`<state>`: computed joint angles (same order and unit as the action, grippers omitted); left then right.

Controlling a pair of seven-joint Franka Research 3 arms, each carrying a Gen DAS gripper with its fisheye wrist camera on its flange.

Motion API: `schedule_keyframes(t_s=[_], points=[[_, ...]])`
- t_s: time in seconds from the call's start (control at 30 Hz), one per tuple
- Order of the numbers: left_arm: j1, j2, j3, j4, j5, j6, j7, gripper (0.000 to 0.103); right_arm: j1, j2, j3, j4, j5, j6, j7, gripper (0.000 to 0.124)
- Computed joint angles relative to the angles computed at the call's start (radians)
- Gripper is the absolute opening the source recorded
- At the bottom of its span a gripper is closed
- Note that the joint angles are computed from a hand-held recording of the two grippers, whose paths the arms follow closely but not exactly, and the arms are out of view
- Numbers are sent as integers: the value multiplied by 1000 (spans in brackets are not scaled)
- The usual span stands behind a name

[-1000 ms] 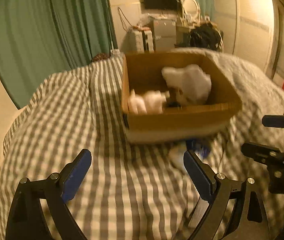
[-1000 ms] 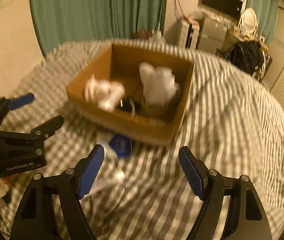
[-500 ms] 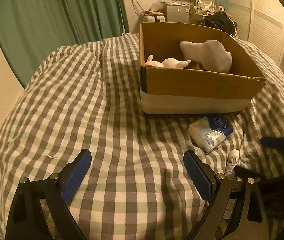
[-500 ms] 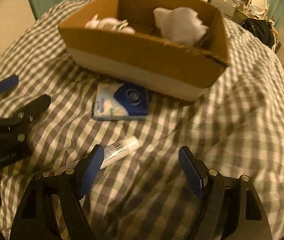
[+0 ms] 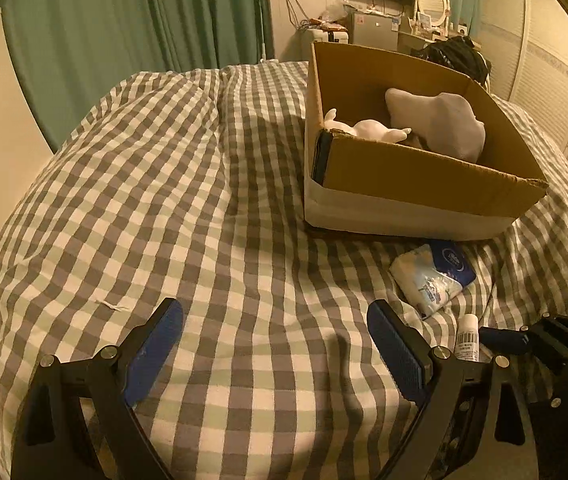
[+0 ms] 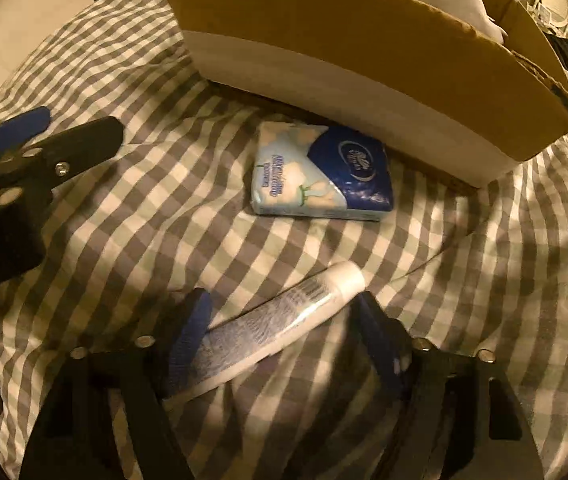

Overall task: Organize objects
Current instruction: 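Move the right gripper toward the white toothpaste tube, then grasp the toothpaste tube with the right gripper while the left gripper grasps the tissue pack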

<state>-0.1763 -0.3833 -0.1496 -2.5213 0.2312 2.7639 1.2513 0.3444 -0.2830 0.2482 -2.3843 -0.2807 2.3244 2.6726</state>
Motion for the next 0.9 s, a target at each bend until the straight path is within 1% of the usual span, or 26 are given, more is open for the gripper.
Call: schedule_keyframes(t_s=[0.07,0.17,0.27,0.33,0.43,0.57,0.63,0.67,0.77,0.9], points=[[-1,2,1,1,-2,-1,1,96,-1,-20,3,-15,-4,8,14,53],[-3,7,2,6,-5,-5,8,96,-10,-75,10,-61,-5,46,47,43],[-6,7,2,5,-5,-5,17,96,-28,-134,35,-92,-23,63,79,37],[-7,2,2,1,-7,3,19,96,-41,-170,55,-102,-40,53,94,33],[-15,0,7,0,-20,5,26,96,-55,-223,68,-117,-45,42,99,30],[-43,9,21,13,-58,-2,58,96,-82,-305,69,-151,-39,38,84,25],[-72,26,39,27,-99,0,105,96,-98,-318,77,-141,-50,25,78,24],[-85,38,45,37,-121,1,126,96,-119,-298,86,-127,-53,35,72,24],[-112,78,50,68,-181,0,181,96,-141,-289,77,-102,-58,21,43,23],[-158,144,59,120,-302,-18,298,96,-169,-322,85,-102,-83,-20,36,21]])
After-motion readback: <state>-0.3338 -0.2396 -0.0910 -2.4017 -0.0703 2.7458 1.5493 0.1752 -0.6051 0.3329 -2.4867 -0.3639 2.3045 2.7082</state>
